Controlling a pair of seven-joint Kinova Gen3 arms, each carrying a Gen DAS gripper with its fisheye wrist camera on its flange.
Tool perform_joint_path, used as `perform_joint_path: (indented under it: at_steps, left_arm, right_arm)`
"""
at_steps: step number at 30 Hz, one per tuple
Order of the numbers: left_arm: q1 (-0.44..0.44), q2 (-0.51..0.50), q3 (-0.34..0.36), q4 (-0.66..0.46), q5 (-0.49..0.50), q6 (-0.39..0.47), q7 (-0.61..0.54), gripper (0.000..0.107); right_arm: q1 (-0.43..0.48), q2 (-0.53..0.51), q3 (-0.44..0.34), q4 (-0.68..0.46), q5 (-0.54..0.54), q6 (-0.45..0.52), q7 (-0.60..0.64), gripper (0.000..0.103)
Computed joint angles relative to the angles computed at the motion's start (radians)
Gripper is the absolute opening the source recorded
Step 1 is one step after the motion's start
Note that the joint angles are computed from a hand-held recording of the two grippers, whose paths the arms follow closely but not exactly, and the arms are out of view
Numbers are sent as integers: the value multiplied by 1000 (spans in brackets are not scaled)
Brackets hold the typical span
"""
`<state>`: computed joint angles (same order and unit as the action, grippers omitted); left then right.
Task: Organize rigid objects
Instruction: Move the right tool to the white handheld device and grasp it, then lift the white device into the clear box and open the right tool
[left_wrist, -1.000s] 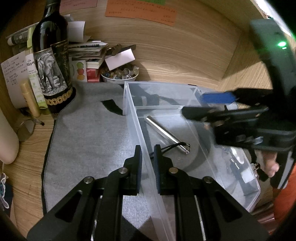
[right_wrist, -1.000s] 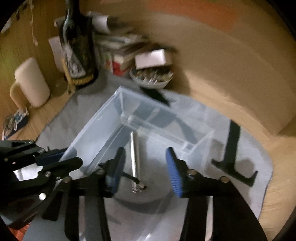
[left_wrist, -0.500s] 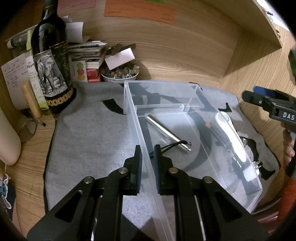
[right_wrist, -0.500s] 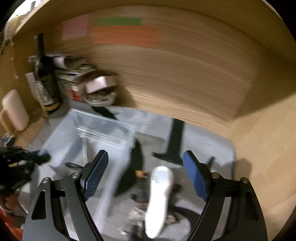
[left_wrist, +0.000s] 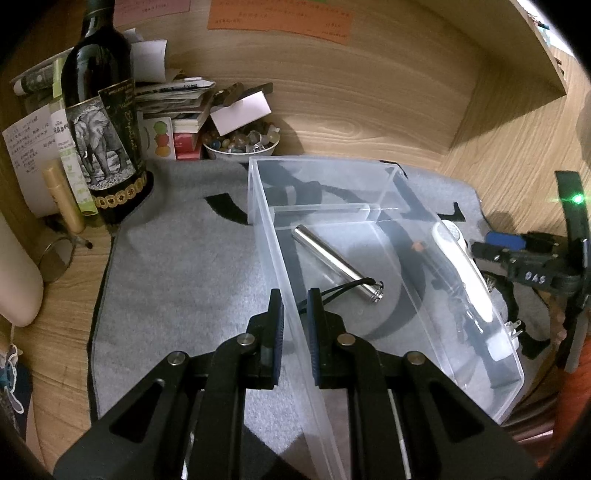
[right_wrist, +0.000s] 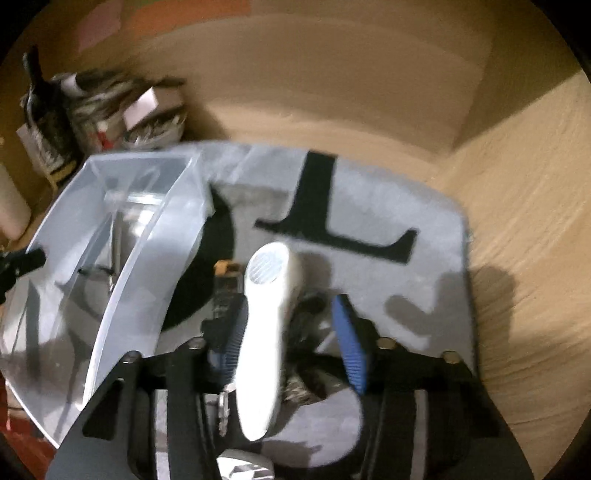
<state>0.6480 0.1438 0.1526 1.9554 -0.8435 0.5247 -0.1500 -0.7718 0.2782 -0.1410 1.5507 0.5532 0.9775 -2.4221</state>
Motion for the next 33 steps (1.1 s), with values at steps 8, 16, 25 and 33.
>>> perform_joint_path:
  at_steps: [8,16,25,33]
  left_arm:
    - [-11,-2,3,-7,35,1,-46,13]
    - [-9,-2,-1,-5,33,-2,-43,13]
    - [-2,2,-2,-6,17,9,-27,13]
    - [3,9,0,-14,13,23,-24,13]
  right_arm:
    - [21,64,0,-38,-72,7,99,34]
    - [25,125,29,-100,-125,33,180,34]
    - [35,176,47,-152,-161,39,220,31]
    - [-41,92,66,-62,-55,-11,101,31]
